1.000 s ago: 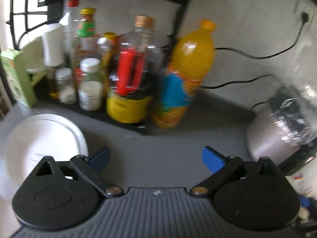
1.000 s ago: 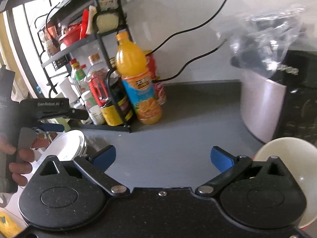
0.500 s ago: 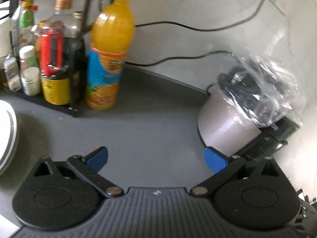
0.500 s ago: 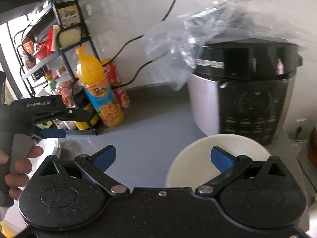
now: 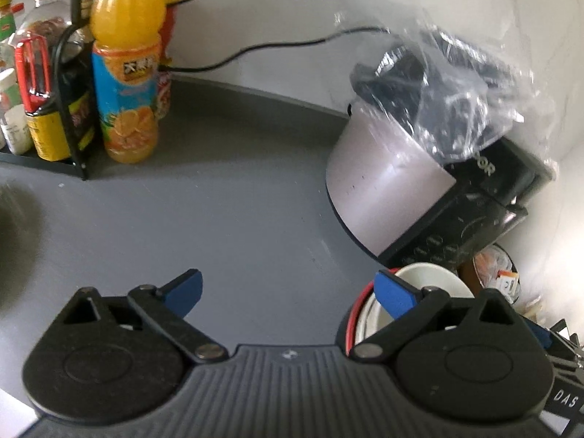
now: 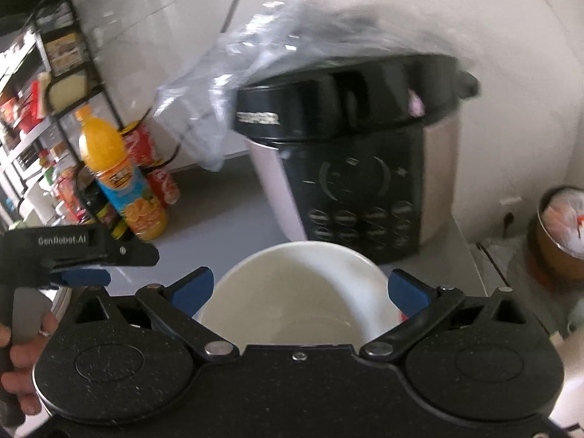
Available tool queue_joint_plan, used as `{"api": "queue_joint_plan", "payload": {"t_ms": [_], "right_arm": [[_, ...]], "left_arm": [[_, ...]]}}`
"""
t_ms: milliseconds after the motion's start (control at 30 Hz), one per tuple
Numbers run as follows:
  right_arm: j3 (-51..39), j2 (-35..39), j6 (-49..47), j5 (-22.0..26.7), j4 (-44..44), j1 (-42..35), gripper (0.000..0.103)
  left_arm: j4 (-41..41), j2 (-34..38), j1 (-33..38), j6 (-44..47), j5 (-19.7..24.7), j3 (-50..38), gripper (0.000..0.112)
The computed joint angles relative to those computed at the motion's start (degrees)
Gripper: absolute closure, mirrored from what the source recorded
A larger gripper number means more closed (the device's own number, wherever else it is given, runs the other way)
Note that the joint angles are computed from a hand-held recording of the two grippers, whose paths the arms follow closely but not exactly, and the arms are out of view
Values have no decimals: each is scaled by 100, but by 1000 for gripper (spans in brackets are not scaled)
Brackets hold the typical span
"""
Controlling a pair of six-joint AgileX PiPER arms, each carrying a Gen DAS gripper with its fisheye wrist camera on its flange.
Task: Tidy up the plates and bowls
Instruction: 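Close both grippers on the rim of the nested bowl stack, then lift and carry the bowl stack with both grippers toward the plate stack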
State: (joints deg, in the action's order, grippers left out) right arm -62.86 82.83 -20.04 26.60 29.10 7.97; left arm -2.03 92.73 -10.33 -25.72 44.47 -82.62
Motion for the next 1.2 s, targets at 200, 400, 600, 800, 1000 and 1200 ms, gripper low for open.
{"api": "queue_joint_plan", "payload": {"t_ms": [200, 400, 600, 800, 1000, 1200], "right_arm": [[-34, 213, -382, 143, 300, -368, 0], [-203, 496, -540, 382, 565, -632, 0], [-264, 732, -212, 501, 318, -707, 9], [-369, 990, 189, 830, 184, -855, 36], [-721, 1286, 654, 1470, -15, -896, 67], [-688, 1285, 878, 1405, -280, -784, 75]], "left_arm": [[347, 171, -372, -447, 1, -71, 12], [25, 337, -516, -329, -21, -80, 22], [-421, 750, -448, -30, 287, -401, 44], [-727, 1056, -385, 120, 599, -578, 58], [-1467, 1194, -227, 552, 643, -465, 68], [-2334, 1266, 15, 1167, 475, -236, 82]]}}
